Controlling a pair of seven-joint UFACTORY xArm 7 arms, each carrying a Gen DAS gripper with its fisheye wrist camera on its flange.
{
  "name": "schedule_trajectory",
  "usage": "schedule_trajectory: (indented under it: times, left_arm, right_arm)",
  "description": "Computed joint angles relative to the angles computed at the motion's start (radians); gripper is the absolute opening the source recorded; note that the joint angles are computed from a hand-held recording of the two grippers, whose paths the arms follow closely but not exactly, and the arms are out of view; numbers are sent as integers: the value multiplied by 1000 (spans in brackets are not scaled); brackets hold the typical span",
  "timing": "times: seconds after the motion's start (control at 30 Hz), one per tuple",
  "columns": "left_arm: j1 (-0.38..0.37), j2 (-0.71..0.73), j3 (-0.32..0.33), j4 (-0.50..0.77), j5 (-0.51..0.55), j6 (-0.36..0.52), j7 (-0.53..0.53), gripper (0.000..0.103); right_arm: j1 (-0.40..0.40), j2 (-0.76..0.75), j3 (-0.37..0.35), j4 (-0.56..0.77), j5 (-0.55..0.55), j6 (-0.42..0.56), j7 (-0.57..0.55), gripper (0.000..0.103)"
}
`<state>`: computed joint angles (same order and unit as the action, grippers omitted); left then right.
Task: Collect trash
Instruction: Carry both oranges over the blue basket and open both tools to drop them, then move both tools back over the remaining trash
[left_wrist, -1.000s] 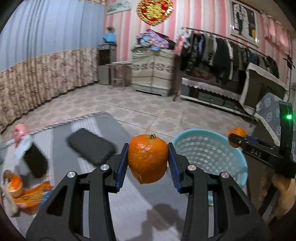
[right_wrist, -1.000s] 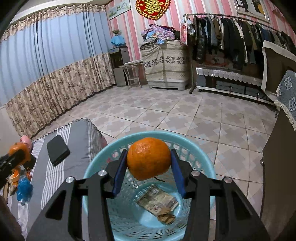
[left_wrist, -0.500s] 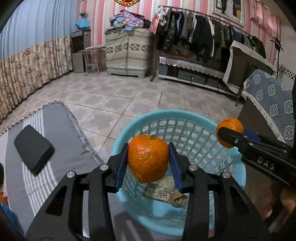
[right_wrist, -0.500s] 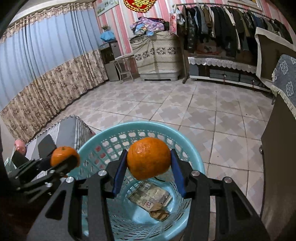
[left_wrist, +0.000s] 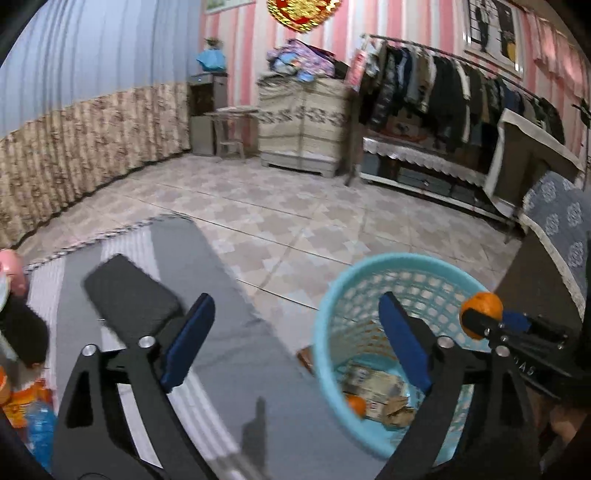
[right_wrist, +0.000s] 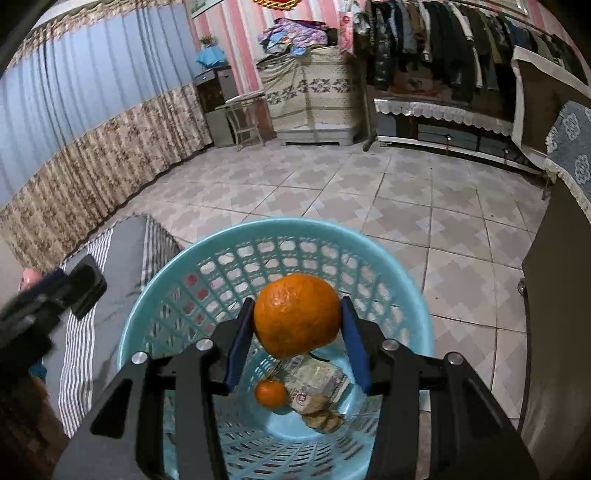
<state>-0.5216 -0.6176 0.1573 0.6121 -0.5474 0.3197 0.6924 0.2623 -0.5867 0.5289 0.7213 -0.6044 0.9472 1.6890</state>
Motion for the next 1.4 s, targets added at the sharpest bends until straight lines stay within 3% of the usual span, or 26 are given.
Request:
schedule_trajectory:
  times: [0.17, 0.2, 0.27, 0.9, 1.13, 1.2, 1.4]
  left_arm:
    - [49, -29, 28, 8, 24, 23, 1, 92]
    - [62, -39, 34, 8, 29, 28, 2, 94]
    - [76, -59, 48, 3, 35, 40, 8, 95]
    - [271, -235, 187, 11, 91, 184, 86, 97]
    - [337, -247, 256, 41, 104, 225, 130, 97]
    - [358, -245, 277, 44, 106, 228, 149, 97]
    - [412, -207, 337, 64, 102, 242, 194, 97]
  right_arm:
    - [-2, 34, 4, 16, -21, -12, 12, 50]
    - [-1, 31, 4, 15, -25, -14, 20, 64]
    - [-8, 17, 23, 19, -45, 3, 49, 78]
    - [0, 92, 102, 160, -184, 150, 60, 82]
    - [57, 189, 96, 230, -249, 184, 72, 82]
    - [78, 217, 94, 251, -269, 200, 80, 90]
    - [141, 342, 94, 354, -350, 238, 104, 90]
